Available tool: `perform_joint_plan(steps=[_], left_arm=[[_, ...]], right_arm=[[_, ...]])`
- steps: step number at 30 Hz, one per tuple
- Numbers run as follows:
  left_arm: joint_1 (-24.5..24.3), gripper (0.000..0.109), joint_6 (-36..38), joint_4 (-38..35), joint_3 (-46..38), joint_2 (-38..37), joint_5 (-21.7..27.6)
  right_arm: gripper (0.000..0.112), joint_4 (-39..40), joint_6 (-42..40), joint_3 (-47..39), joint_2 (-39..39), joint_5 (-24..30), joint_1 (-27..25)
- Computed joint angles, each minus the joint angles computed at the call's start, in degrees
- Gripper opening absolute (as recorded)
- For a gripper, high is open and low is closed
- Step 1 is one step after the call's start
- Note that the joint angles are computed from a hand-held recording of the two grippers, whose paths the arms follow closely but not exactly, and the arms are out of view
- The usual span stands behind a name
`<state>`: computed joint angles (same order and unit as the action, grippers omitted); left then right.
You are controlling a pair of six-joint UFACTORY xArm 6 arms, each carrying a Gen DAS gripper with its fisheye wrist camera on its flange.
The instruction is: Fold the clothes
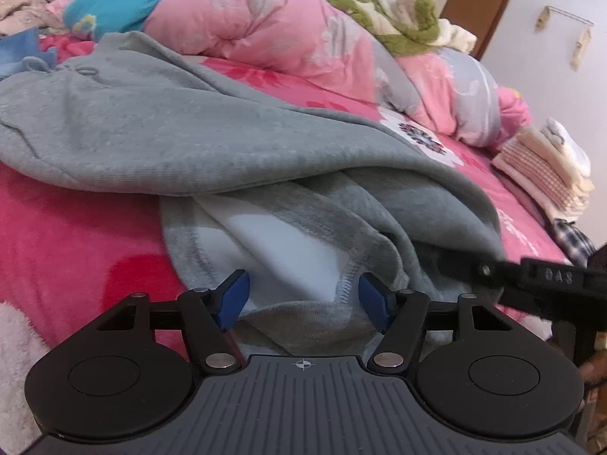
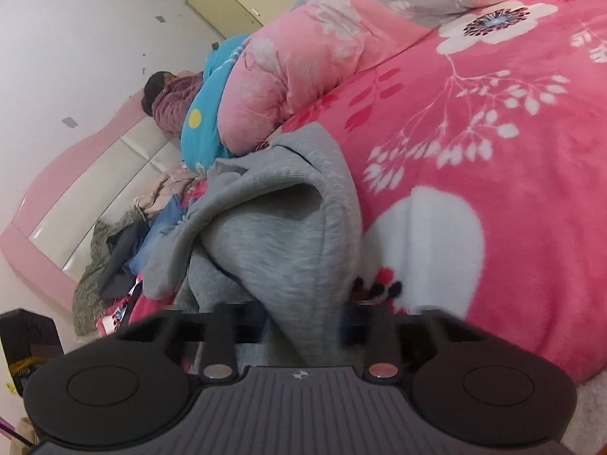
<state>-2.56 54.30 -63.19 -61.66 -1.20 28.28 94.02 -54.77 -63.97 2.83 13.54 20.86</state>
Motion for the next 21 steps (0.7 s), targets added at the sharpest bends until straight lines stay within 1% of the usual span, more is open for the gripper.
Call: perform_joint_plan(steps=[2,5,7,8,11,13,17,19,21], left_arm=[[0.8,0.061,2.0,-2.4,-0.7,0.2,2.7],[2.0,0.060,3.6,-5.6,-2.9,1.8,8.2],[2.2,0.060,3.7,-6.5,-5.5,4.0,11.6],[2.0,0.060,4.1,-7.2,-6.9,5.2,12.9],[0.9,0.060,5.5,-10.2,-12.4,9.7,15.9],[-0.5,0.060,5.5,-11.3,-17.1,13.3,16.9],[-4.1,0.060,5.9,-15.2,-28.3,21.2,16.5],[-5.9,0.060,6.6,-17.6,-33.5,24.9,15.3],[-7.5,0.062,7.4,-19.0,-36.4,27.3,13.4]], right_arm=[[0.017,2.1,-2.5,-1.4,0.4,-0.9,0.2],[0.015,6.0,-7.2,-4.9,0.8,-2.3,-0.2],[0.014,5.7,-9.0,-8.5,1.8,-3.3,-0.6],[0.013,3.8,-8.8,-10.6,2.6,-3.8,-0.7],[0.013,-5.3,-4.3,-16.4,5.5,-4.0,-1.4],[0.012,-13.6,-0.5,-20.2,7.8,-4.5,-1.5],[0.012,-31.2,6.6,-27.2,12.2,-5.5,-1.7],[0.012,-40.9,11.2,-30.7,14.4,-5.2,-2.3],[0.012,-48.7,13.9,-33.4,16.2,-5.1,-3.1]])
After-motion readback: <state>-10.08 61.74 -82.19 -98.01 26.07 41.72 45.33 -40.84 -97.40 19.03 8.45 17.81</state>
